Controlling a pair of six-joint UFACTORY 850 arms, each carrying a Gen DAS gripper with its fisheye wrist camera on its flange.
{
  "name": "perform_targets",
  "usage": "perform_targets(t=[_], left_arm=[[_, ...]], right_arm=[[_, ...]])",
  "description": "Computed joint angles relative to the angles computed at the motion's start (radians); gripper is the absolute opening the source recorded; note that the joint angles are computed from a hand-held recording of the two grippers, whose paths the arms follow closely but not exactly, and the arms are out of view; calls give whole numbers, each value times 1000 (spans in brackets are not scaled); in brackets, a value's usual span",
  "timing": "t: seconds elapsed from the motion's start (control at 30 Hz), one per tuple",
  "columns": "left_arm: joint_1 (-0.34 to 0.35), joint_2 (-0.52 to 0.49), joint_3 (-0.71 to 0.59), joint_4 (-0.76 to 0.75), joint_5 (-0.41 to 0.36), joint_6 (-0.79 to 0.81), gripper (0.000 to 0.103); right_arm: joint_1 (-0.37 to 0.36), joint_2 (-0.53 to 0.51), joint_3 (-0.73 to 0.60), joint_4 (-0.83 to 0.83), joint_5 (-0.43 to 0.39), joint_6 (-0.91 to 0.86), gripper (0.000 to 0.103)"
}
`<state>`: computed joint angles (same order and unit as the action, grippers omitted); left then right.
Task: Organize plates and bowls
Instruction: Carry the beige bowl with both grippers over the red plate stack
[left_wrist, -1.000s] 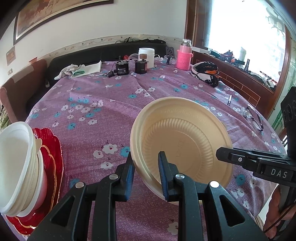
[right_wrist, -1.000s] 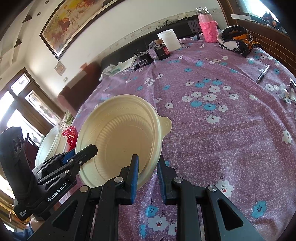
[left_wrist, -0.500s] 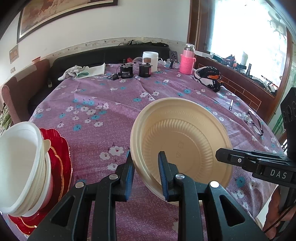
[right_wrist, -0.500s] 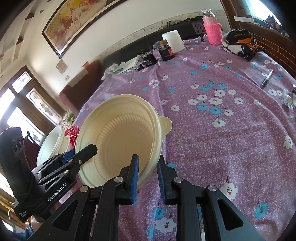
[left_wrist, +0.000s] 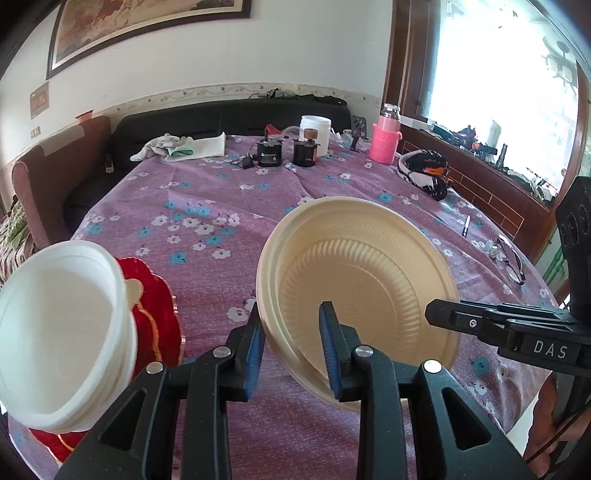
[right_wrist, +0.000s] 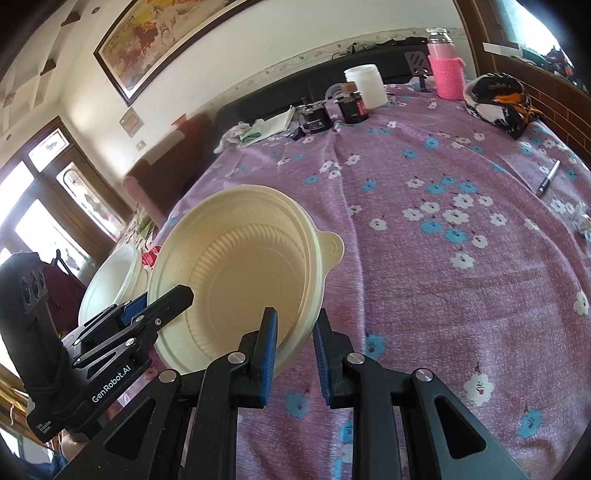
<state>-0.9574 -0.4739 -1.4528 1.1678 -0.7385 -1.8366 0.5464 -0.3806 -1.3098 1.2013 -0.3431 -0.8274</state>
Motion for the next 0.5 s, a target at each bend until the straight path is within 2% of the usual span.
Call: perform_targets(t=[0.5], left_arm=[[-13, 111, 109, 86, -70, -122, 31]], right_arm=[[45, -21, -85, -75, -44, 64, 22]])
